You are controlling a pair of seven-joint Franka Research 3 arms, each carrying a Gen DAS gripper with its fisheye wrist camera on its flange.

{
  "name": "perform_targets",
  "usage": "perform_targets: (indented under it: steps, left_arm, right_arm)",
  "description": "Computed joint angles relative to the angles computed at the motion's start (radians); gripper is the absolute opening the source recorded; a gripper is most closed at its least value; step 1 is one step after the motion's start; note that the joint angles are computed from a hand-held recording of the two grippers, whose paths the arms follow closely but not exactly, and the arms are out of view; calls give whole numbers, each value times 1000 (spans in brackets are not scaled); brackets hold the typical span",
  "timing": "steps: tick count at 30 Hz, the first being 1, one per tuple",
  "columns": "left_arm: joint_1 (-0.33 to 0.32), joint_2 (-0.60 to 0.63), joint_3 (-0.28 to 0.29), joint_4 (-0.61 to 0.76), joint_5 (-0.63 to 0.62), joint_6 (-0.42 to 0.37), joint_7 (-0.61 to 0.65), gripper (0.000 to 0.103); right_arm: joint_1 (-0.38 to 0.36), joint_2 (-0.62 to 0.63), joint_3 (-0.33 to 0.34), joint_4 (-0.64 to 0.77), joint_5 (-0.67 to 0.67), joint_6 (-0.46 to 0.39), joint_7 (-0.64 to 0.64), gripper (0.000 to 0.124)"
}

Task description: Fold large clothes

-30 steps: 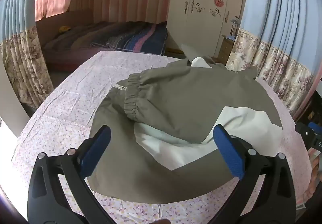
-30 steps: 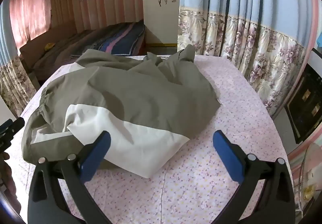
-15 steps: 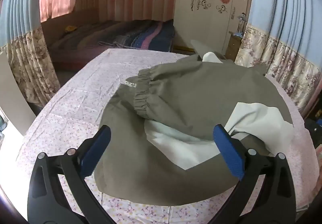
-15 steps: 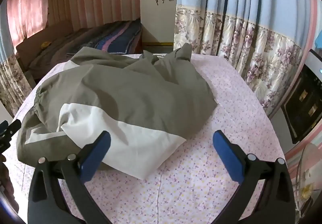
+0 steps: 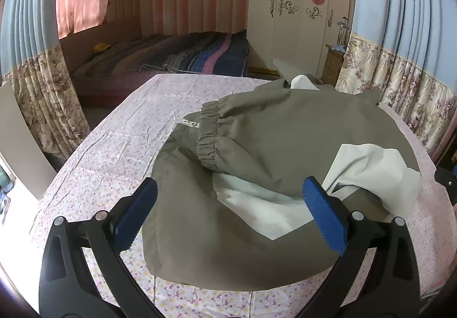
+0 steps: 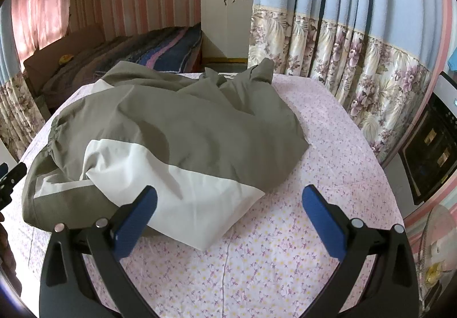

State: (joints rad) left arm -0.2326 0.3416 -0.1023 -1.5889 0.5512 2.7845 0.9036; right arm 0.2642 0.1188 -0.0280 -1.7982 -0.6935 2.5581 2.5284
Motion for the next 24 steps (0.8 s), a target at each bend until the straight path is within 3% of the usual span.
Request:
perform_targets:
  steps: [13, 24]
  left_arm:
    - [3, 3, 3, 7, 2, -15, 0, 100]
    - [9, -10, 3, -17, 8, 23, 14, 100]
  right_arm:
    - [7, 9, 1, 6, 14, 0, -20, 101]
    - [10, 1, -1, -2, -2, 10, -12, 101]
